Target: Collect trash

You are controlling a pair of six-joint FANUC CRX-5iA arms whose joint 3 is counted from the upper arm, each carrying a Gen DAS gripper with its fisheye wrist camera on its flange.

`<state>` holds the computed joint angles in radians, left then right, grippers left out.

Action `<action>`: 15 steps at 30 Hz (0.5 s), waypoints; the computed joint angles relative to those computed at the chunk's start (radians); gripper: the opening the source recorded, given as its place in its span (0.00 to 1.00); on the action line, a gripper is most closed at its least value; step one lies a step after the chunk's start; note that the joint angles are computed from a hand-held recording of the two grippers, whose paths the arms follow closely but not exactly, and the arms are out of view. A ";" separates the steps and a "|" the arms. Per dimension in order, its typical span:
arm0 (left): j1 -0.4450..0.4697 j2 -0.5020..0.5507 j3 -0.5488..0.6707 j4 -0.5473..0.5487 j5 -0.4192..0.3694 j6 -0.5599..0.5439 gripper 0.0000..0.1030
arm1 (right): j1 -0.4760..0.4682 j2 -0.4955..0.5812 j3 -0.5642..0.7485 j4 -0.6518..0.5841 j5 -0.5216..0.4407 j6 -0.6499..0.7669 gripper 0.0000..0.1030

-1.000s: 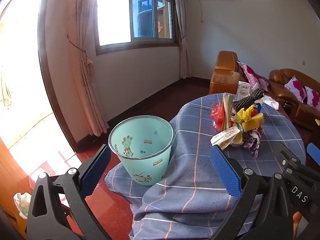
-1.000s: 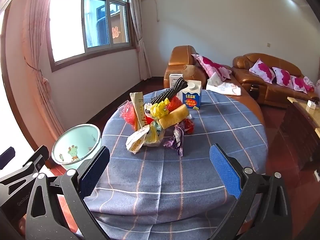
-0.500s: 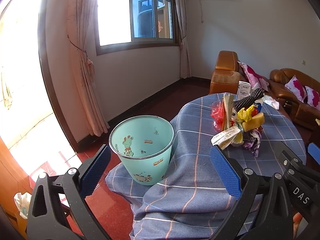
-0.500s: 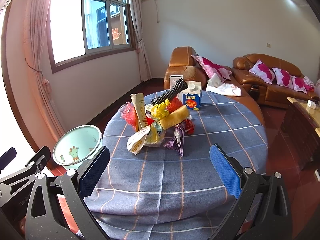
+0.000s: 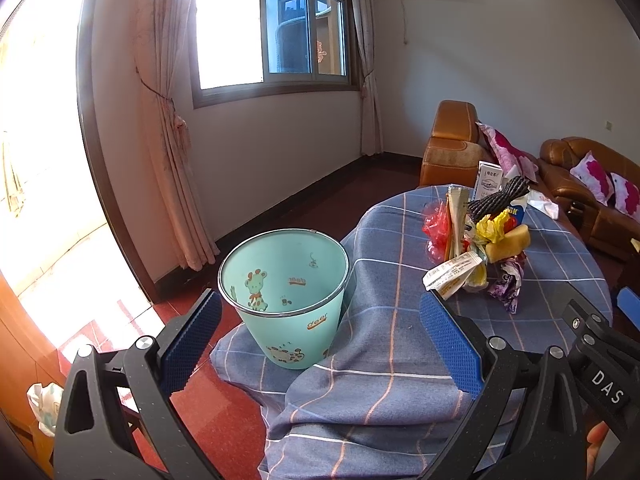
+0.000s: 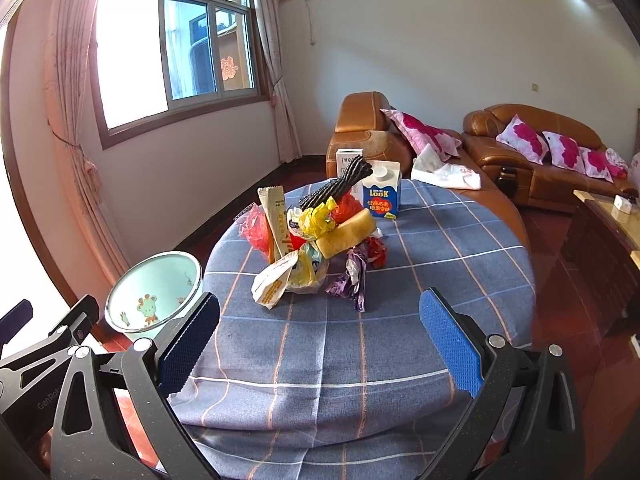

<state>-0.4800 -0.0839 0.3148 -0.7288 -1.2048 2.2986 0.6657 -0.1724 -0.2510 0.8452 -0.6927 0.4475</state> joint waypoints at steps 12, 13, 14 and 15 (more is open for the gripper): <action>0.000 0.003 0.001 0.004 -0.002 0.001 0.94 | 0.001 -0.001 0.002 -0.017 -0.003 0.008 0.95; -0.001 0.003 0.001 0.004 -0.002 0.001 0.94 | 0.001 -0.001 0.002 -0.017 -0.003 0.008 0.96; -0.001 0.003 0.001 0.005 -0.003 0.001 0.94 | 0.001 -0.001 0.003 -0.018 -0.003 0.008 0.96; 0.000 0.003 0.001 0.006 -0.002 0.000 0.94 | 0.001 -0.001 0.003 -0.018 -0.003 0.008 0.96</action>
